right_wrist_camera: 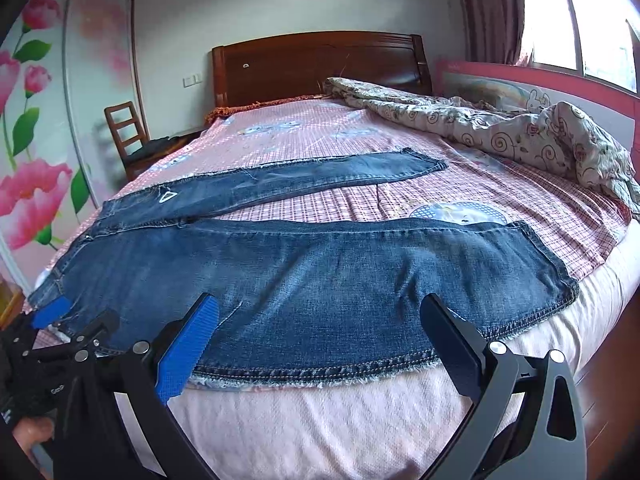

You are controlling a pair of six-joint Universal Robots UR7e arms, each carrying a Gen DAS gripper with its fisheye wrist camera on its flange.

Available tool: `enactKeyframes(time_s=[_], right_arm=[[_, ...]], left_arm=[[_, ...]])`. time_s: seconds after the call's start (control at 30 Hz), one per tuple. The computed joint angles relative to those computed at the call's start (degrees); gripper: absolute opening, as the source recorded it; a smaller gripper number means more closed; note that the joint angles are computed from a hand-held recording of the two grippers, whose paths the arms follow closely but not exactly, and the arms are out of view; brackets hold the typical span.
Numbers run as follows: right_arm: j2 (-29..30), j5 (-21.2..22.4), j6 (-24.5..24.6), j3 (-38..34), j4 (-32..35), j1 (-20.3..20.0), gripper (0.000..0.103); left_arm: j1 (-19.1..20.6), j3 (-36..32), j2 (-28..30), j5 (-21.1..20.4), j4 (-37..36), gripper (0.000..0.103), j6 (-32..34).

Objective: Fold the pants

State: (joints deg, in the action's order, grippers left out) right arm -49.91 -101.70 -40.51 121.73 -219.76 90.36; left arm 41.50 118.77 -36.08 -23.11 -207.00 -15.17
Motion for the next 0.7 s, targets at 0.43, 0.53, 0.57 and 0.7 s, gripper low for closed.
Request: enactKeyframes(time_s=[0.43, 0.53, 0.57, 0.7], right_arm=[[-0.1, 0.2, -0.4, 0.0, -0.3, -0.1, 0.1], [0.0, 0.1, -0.5, 0.0, -0.3, 0.0, 0.1], [0.0, 0.1, -0.5, 0.0, -0.2, 0.0, 0.1], [-0.1, 0.0, -0.6, -0.1, -0.1, -0.1, 0.1]], left_arm=[[-0.2, 0.3, -0.4, 1.3, 2.4, 0.101, 0.0], [-0.2, 0.4, -0.5, 1.3, 2.5, 0.101, -0.1], [-0.2, 0.3, -0.4, 1.4, 2.7, 0.101, 0.0], [-0.1, 0.1, -0.4, 1.6, 3.2, 0.101, 0.0]])
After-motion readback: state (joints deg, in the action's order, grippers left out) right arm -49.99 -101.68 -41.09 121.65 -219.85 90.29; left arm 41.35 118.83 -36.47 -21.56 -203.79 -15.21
